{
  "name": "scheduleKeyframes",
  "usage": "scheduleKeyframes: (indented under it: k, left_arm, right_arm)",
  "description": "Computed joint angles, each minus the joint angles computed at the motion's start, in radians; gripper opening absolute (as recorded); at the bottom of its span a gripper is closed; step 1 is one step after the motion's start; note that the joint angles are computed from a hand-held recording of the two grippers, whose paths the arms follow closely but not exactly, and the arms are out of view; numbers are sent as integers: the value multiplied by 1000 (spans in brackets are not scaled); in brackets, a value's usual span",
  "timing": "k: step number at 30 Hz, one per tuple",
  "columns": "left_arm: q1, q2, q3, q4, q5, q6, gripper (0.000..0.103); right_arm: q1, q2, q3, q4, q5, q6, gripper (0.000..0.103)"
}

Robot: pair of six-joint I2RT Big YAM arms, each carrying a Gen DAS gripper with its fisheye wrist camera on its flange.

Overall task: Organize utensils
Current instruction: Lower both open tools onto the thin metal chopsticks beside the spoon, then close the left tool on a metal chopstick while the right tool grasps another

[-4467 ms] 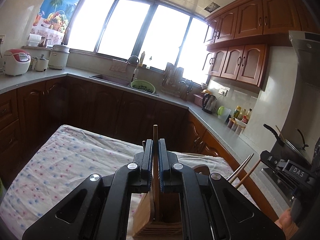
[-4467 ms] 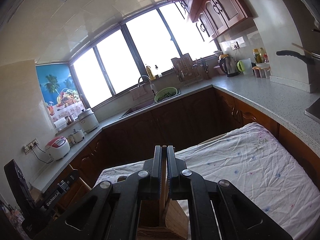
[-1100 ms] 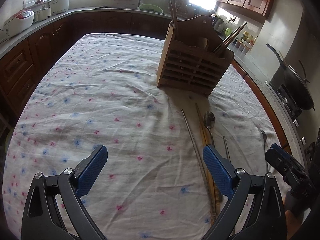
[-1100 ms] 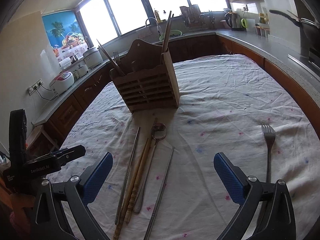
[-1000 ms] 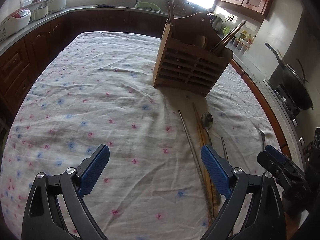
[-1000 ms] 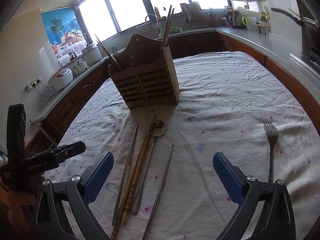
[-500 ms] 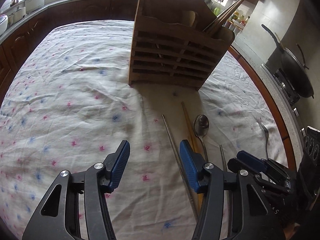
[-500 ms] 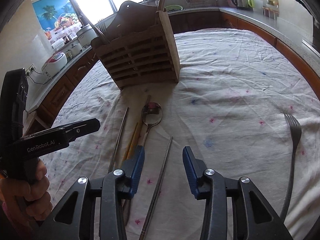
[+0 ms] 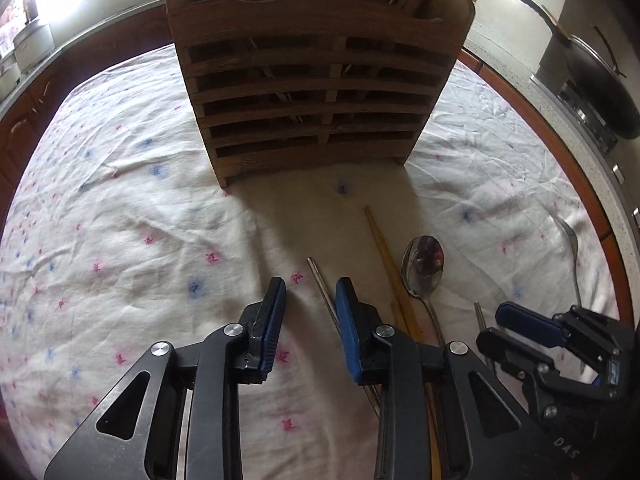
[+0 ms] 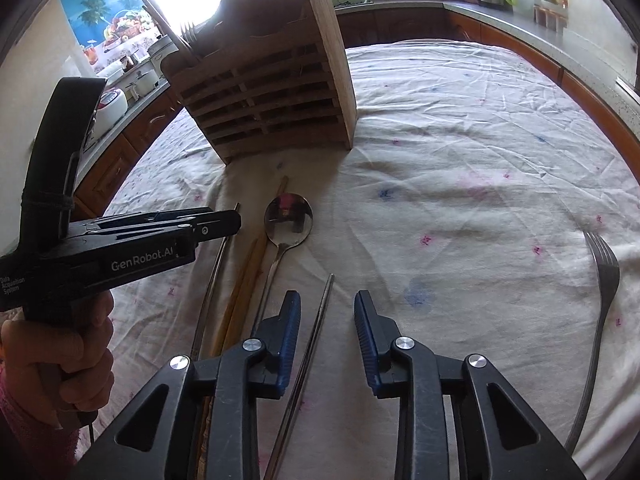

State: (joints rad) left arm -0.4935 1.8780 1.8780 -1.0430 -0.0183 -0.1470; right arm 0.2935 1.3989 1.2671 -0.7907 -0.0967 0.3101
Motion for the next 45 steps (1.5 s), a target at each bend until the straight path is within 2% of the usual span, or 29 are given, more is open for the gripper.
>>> scheduleKeyframes:
  k: [4, 7, 10, 15, 17, 20, 21, 22, 27, 32, 45]
  left_arm:
    - [14, -36, -50, 8, 21, 42, 19]
    - [38, -45, -59, 2, 80, 26, 19]
    - [44, -30, -32, -21, 104, 8, 19]
    - [20, -22, -20, -19, 44, 25, 17]
    - [9, -31, -36, 1, 0, 39, 11]
    - [10, -40, -45, 5, -2, 30, 8]
    - [11, -45, -49, 3, 4, 25, 7]
    - [14, -52, -56, 1, 15, 22, 5]
    - [30, -126, -144, 40, 71, -11, 4]
    - [67, -233, -235, 92, 138, -57, 3]
    - [79, -428, -324, 168, 127, -63, 3]
  right_arm:
    - [1, 1, 4, -13, 7, -15, 24]
    - [0, 4, 8, -17, 4, -18, 24]
    - [3, 13, 16, -16, 7, -22, 24]
    - [15, 36, 40, -28, 26, -44, 24]
    - [26, 41, 45, -33, 53, -62, 24]
    - [43, 36, 38, -30, 114, -82, 13]
    - [41, 35, 36, -28, 114, -77, 7]
    - [33, 32, 33, -25, 92, -66, 7]
    - [8, -1, 19, 0, -3, -24, 4]
    - [6, -55, 22, 13, -27, -16, 4]
    - [40, -146, 41, 53, 3, -22, 4]
